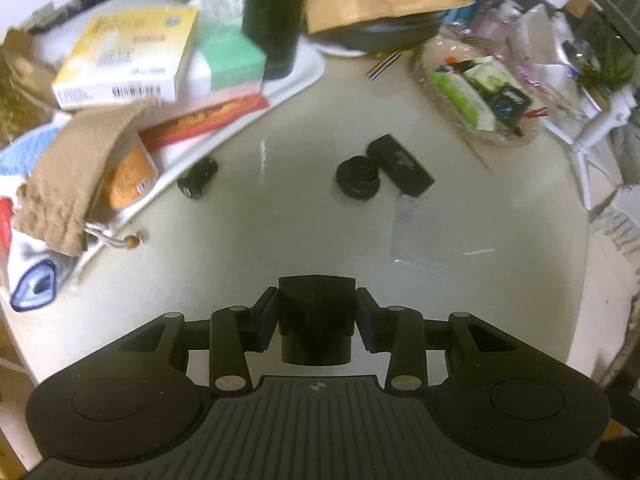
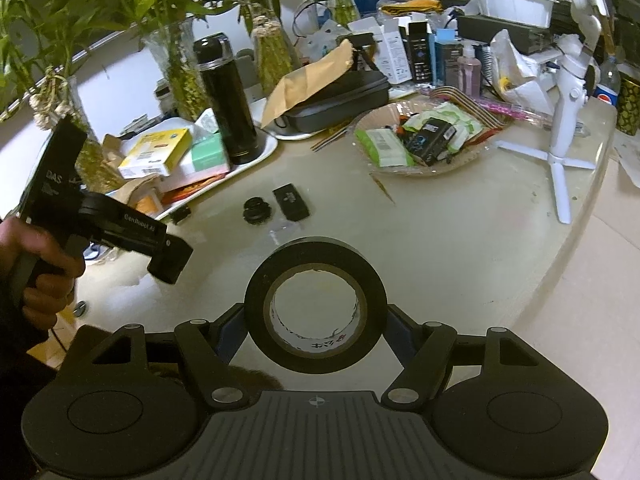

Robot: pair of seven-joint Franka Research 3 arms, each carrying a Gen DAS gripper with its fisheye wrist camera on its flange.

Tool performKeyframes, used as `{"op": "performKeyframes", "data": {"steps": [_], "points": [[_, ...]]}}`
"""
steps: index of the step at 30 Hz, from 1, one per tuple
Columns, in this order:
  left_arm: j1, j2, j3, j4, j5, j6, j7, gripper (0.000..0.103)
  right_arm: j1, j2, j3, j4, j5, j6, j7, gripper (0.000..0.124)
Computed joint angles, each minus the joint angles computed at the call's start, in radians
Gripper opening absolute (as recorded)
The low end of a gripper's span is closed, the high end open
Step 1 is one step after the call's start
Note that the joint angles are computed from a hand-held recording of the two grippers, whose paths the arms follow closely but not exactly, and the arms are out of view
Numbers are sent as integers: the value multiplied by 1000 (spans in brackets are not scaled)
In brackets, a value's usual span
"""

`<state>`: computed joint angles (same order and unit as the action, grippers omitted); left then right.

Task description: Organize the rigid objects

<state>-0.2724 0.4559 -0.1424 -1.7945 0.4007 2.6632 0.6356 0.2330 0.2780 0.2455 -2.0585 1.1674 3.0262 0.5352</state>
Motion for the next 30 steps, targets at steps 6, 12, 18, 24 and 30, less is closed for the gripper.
{"op": "performKeyframes", "data": {"steps": [6,12,18,24,30], "points": [[-26,-83,16,-69,75,31,-41,40,17,-41,-15,-26,-26,-52,21,75],[-27,-158,2,-151,113,95,-70,40,47,-85,-37,-51,-80,-112,22,75],[-21,-226,-20,-235,125,166,-75,40,76,-110,-55,-69,-144,-146,52,75],[-25,-278,-32,-305,164,216,-76,40,92,-125,-63,-84,-182,-170,69,75],[-35,-326,-44,-369,209,256,-73,40,102,-139,-69,-98,-202,-181,88,75]]}}
